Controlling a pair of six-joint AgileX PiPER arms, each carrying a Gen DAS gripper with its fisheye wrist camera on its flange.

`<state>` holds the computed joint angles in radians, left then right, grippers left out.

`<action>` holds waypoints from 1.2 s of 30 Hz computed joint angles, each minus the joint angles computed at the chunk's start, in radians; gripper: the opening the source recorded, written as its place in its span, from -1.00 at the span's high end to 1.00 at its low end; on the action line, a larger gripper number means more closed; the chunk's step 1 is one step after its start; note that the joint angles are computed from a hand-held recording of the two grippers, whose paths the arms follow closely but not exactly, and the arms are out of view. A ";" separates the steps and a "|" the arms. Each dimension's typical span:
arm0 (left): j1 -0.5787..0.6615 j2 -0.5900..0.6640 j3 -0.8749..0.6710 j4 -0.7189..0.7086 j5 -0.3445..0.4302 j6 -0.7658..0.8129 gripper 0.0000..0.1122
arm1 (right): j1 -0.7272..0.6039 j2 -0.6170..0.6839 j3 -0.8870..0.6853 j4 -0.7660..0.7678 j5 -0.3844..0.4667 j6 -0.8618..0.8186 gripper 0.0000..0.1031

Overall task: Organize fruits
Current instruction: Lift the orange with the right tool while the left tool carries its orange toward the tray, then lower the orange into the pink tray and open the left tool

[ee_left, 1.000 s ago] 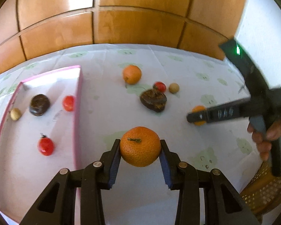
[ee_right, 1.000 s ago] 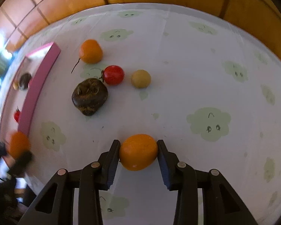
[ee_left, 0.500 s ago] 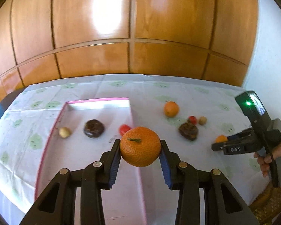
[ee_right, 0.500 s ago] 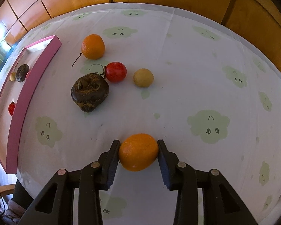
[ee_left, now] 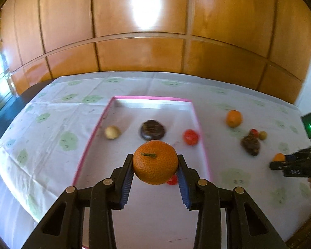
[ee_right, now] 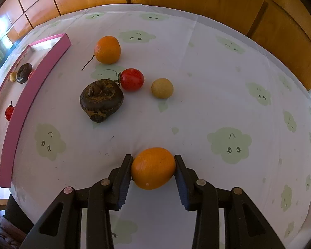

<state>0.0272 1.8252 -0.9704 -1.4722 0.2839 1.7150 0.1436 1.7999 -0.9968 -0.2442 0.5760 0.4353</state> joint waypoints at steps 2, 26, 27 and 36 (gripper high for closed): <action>0.018 0.018 -0.022 0.036 -0.003 -0.042 0.29 | 0.012 -0.001 0.003 -0.019 0.001 0.022 0.22; 0.155 0.138 -0.194 0.395 0.116 -0.427 0.29 | 0.050 0.012 -0.016 -0.088 0.027 0.065 0.23; 0.145 0.142 -0.204 0.410 0.106 -0.442 0.29 | 0.049 0.013 -0.015 -0.088 0.025 0.065 0.23; 0.089 0.198 -0.300 0.502 0.056 -0.522 0.28 | 0.050 0.013 -0.017 -0.088 0.026 0.063 0.23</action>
<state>0.1158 2.0236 -1.2704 -0.9702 0.3401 1.1931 0.1932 1.8132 -1.0133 -0.3321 0.6018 0.4982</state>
